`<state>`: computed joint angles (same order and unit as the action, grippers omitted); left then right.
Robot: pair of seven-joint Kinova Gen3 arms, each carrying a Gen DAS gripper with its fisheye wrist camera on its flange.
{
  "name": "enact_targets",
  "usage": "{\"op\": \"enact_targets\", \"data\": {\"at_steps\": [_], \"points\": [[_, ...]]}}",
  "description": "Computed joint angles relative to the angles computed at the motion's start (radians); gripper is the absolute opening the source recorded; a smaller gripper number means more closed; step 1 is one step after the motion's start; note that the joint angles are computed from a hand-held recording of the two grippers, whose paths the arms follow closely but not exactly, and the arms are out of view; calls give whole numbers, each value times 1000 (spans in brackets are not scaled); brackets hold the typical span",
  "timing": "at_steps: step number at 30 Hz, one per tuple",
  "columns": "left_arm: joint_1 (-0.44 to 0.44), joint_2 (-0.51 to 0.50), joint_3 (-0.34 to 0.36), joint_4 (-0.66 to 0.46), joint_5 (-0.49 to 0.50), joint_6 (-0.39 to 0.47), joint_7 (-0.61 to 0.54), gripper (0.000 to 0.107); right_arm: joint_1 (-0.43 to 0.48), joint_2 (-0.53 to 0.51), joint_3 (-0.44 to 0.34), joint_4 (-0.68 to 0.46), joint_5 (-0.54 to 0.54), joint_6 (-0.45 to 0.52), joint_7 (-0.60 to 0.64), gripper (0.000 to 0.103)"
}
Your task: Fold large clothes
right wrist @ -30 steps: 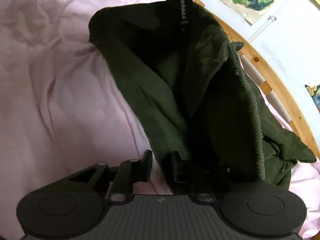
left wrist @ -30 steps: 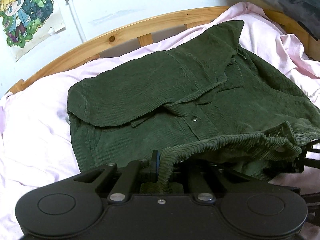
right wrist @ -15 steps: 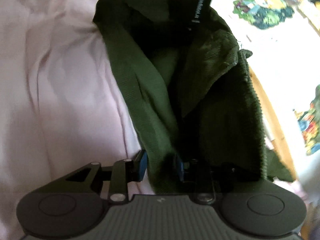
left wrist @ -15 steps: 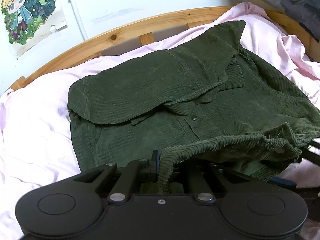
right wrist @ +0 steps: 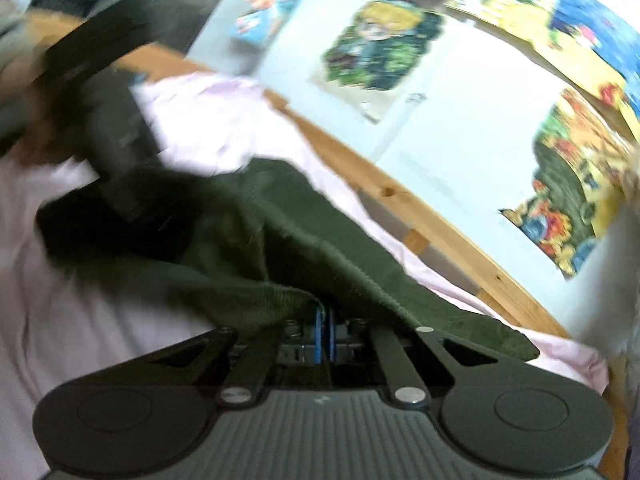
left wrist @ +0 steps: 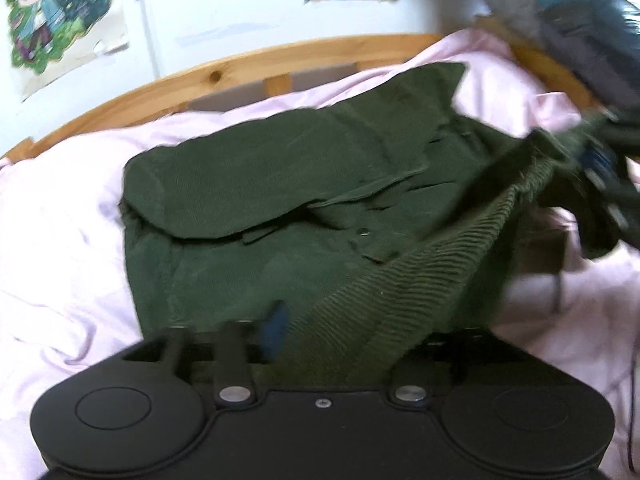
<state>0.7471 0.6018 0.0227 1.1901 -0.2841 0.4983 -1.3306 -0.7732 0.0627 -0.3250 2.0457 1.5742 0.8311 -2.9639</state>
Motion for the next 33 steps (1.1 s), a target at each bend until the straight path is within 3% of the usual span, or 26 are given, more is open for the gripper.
{"op": "enact_targets", "data": {"at_steps": [2,4,7,12,15,17,20,21,23,25,32,33], "points": [[24,-38,-20,83,-26,-81,16,73,19,-15,12,-38,-55,-39,37,4],[51,-70,-46,158,-18,-162,36,79,39,-22,23,-69,-108,-81,71,4],[183,-76,-174,200,-90,-200,152,87,65,-39,34,-86,-174,-135,120,4],[415,70,-371,71,-293,-26,338,87,99,-54,39,-113,-253,-183,172,4],[489,156,-453,-20,-323,96,392,74,109,-55,36,-132,-297,-183,229,4],[489,167,-444,-36,-368,145,434,54,110,-59,32,-132,-314,-176,249,4],[476,152,-432,-14,-413,183,458,41,109,-67,24,-115,-325,-171,251,4],[468,138,-426,9,-430,182,463,38,112,-73,24,-105,-329,-181,245,4],[447,113,-403,42,-457,177,465,19,115,-79,19,-89,-331,-185,232,4],[431,72,-381,79,-493,149,485,6,121,-85,17,-81,-358,-200,249,4],[289,30,-250,-23,-515,153,432,5,127,-126,-6,-27,-483,-214,316,5],[259,32,-215,-56,-508,161,399,5,128,-135,-17,-16,-506,-209,327,12]]}}
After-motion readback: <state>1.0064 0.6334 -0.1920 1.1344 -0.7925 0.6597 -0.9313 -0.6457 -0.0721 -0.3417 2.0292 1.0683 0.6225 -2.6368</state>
